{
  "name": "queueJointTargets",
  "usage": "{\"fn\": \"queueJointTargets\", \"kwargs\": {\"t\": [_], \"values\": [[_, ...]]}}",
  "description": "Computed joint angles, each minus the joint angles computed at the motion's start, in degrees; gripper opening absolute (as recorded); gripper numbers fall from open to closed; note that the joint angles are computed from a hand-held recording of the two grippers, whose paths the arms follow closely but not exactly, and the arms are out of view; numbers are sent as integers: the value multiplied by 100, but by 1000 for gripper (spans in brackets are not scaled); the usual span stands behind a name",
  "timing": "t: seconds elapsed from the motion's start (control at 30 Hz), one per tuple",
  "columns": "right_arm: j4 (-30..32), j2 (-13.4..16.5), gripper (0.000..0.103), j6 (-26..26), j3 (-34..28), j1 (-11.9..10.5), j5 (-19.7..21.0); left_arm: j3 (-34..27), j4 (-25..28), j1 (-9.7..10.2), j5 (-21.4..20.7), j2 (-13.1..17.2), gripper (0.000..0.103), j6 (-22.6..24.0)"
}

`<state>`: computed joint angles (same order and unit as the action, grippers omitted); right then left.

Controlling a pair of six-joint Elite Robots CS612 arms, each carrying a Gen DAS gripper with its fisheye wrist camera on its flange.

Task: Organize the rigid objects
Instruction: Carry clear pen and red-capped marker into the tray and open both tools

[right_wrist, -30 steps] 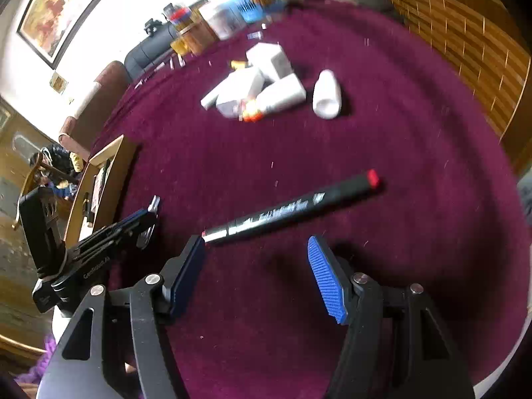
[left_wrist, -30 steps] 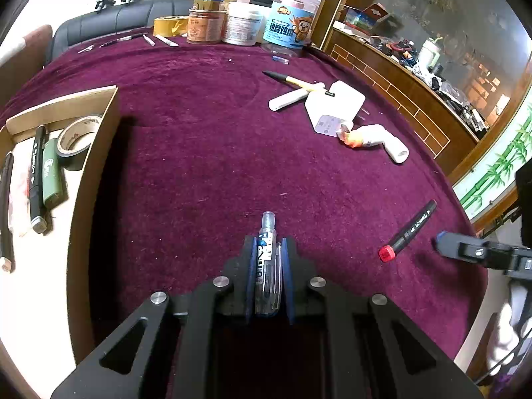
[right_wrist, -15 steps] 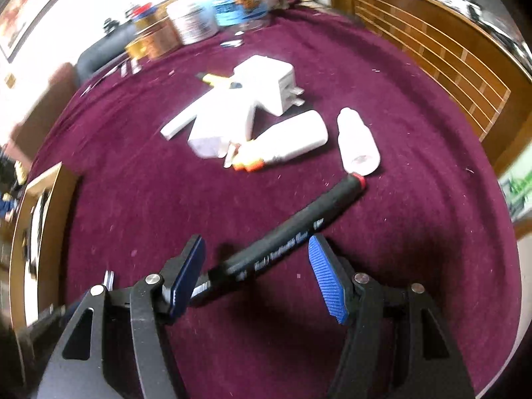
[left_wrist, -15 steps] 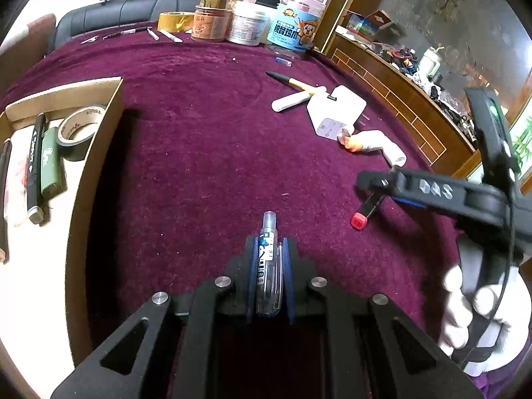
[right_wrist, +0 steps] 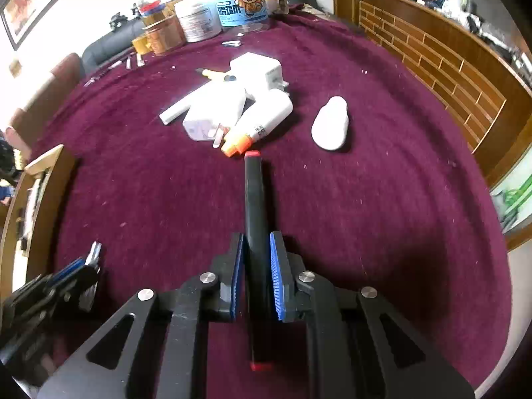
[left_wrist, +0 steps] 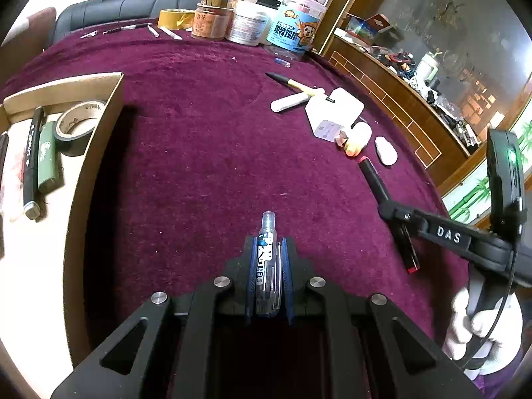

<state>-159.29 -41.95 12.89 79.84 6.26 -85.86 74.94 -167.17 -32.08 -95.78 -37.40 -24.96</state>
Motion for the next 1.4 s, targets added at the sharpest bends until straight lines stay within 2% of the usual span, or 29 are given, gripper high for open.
{"fn": "queueJointTargets", "kwargs": {"t": [0.1, 0.2, 0.3, 0.5, 0.6, 0.73, 0.87, 1.0, 1.07, 1.2, 1.3, 1.4], "values": [[-296, 16, 13, -56, 84, 2, 34, -8, -49, 24, -218, 13, 11, 50], [-337, 43, 13, -105, 47, 71, -207, 36, -104, 10, -205, -21, 11, 55], [-344, 28, 12, -48, 68, 47, -109, 261, -354, 27, -249, -135, 11, -223], [-828, -121, 12, 275, 427, -101, 703, 915, -1149, 38, -262, -514, 11, -560], [-1193, -182, 12, 422, 581, -159, 1313, 1235, -1488, 59, -224, -699, 11, -674], [-1485, -258, 12, 352, 647, -103, 1801, 1629, -1822, 152, -80, -922, 11, -924], [-1484, -279, 13, 116, 533, 45, 2216, 2018, -1906, 334, 414, -1161, 11, -1293], [-1164, -203, 13, -199, 247, 235, 2718, 2201, -1670, 522, 881, -1275, 11, -1633], [-779, -104, 13, -374, 6, 343, 3050, 2188, -1326, 604, 1087, -1288, 12, -1720], [187, 204, 13, -626, -603, 585, 3585, 2044, -825, 694, 1372, -1212, 12, -1598], [820, 425, 13, -834, -1022, 762, 3745, 1784, -492, 765, 1434, -1064, 12, -1444], [1309, 651, 13, -945, -1428, 919, 3733, 1516, -114, 826, 1394, -937, 12, -1394]]}}
